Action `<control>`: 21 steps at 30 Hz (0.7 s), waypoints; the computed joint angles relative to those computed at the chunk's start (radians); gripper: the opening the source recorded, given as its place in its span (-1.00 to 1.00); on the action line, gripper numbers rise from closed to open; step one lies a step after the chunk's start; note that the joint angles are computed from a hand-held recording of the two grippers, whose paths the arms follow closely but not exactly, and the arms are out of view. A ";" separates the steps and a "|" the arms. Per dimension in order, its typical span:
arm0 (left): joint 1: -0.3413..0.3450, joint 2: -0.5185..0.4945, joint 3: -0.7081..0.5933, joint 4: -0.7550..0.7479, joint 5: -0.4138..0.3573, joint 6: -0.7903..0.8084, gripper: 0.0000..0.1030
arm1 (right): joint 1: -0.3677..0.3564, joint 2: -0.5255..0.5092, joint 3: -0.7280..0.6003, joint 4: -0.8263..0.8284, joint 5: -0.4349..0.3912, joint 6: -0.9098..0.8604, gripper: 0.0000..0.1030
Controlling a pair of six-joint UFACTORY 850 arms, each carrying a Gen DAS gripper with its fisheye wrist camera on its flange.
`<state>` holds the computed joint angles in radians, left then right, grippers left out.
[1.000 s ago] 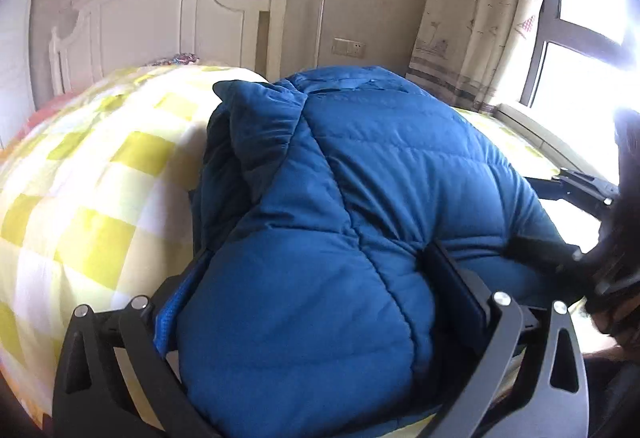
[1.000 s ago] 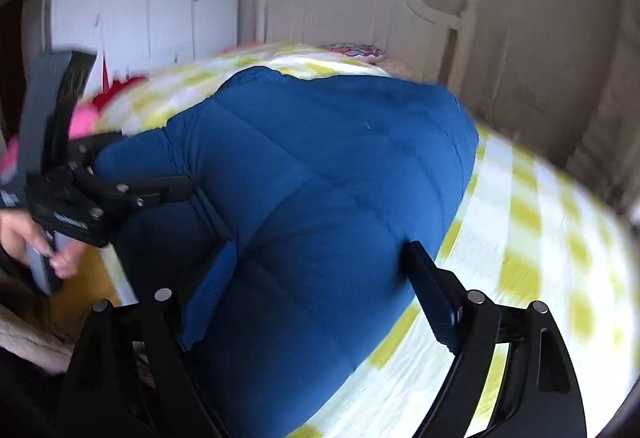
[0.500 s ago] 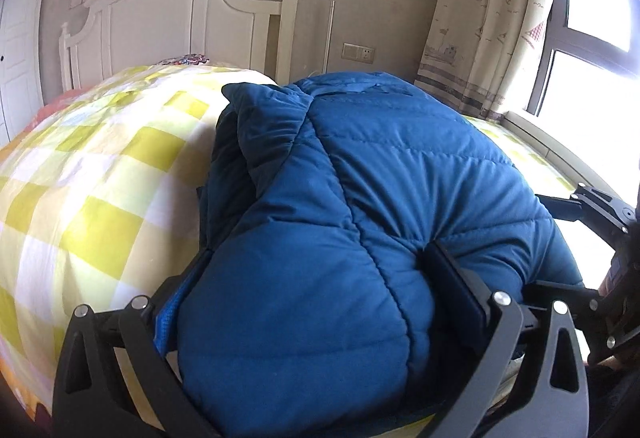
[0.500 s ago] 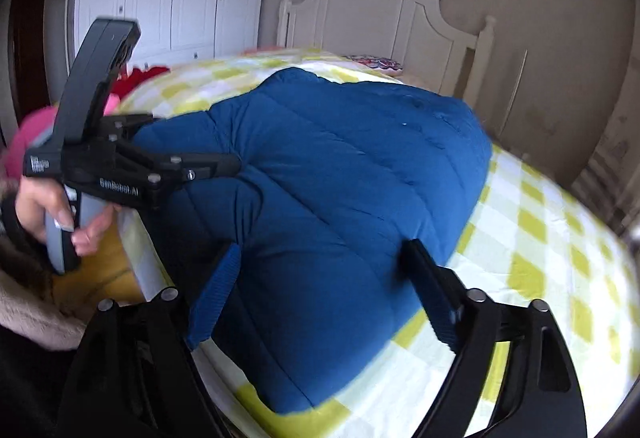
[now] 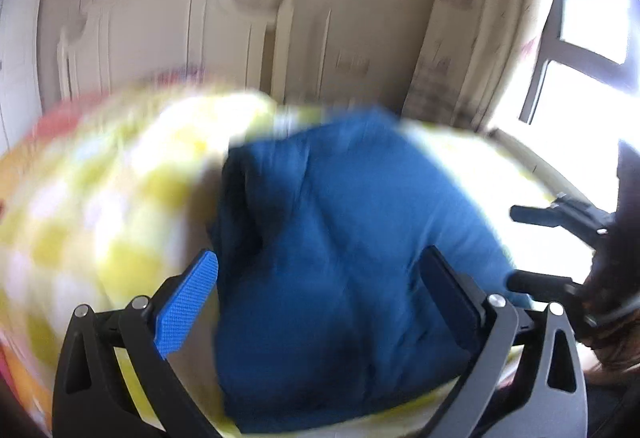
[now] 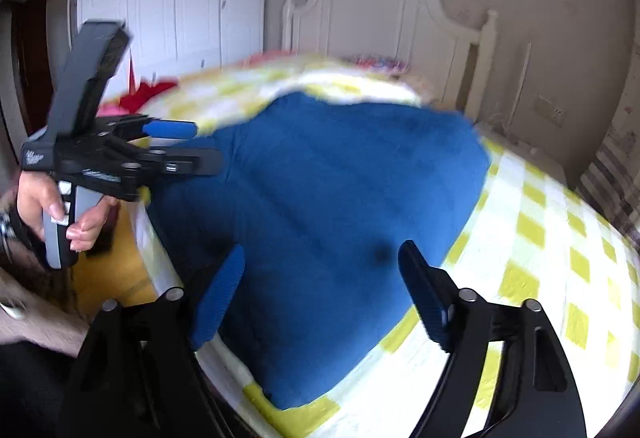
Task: Fold large clothes
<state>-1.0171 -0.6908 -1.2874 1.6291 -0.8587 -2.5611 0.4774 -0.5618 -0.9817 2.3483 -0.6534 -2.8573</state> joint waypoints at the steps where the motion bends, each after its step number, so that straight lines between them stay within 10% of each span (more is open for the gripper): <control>1: -0.002 0.007 -0.009 0.007 -0.025 0.017 0.95 | -0.005 0.005 -0.007 0.027 -0.010 -0.006 0.44; 6: 0.058 -0.007 -0.138 -0.023 -0.061 0.260 0.95 | -0.001 -0.021 -0.111 0.135 0.011 0.013 0.23; 12: 0.209 -0.194 -0.349 -0.408 0.094 0.589 0.96 | 0.027 -0.189 -0.328 -0.026 0.215 0.222 0.22; 17: 0.249 -0.179 -0.238 -0.275 0.248 0.309 0.96 | 0.010 -0.276 -0.389 -0.180 0.152 0.445 0.24; 21: 0.217 -0.214 -0.285 -0.313 0.141 0.368 0.96 | 0.028 -0.244 -0.399 -0.234 0.255 0.437 0.23</control>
